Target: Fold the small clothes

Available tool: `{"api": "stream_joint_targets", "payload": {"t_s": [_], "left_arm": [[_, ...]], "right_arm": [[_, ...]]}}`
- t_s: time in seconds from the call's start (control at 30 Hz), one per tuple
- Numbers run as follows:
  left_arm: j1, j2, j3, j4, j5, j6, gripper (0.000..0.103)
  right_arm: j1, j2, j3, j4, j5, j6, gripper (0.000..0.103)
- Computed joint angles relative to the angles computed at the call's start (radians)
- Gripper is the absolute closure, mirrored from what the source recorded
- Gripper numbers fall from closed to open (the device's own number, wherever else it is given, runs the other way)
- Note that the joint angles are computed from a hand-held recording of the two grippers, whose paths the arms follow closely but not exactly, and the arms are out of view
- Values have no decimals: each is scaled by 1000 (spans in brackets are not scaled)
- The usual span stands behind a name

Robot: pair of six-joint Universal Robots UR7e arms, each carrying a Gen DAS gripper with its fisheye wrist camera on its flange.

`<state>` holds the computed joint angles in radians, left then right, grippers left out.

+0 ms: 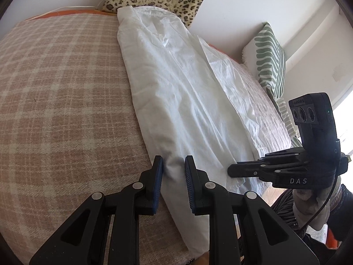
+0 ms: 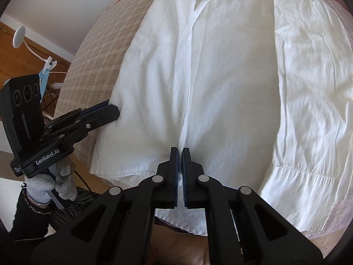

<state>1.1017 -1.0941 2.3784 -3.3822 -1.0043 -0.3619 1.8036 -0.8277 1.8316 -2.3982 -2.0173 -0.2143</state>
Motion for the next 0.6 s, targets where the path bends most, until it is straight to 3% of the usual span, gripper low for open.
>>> {"api": "stream_joint_targets", "payload": {"t_s": [0.1, 0.17, 0.27, 0.33, 0.47, 0.6], "left_arm": [[-1, -3, 4, 12, 3, 6, 83], [-1, -19, 10, 30, -2, -14, 82], [-41, -24, 32, -16, 67, 1, 83], [-56, -22, 37, -67, 77, 35, 83], [-46, -10, 21, -80, 25, 66, 83], [-37, 9, 2, -23, 4, 79, 83]], "right_arm": [[16, -4, -15, 52, -13, -40, 98], [32, -12, -20, 33, -23, -72, 95], [59, -16, -40, -44, -11, -138, 94], [74, 2, -79, -77, 4, -164, 94], [92, 82, -184, -128, 41, -225, 94], [98, 200, -319, -74, 136, -197, 94]]}}
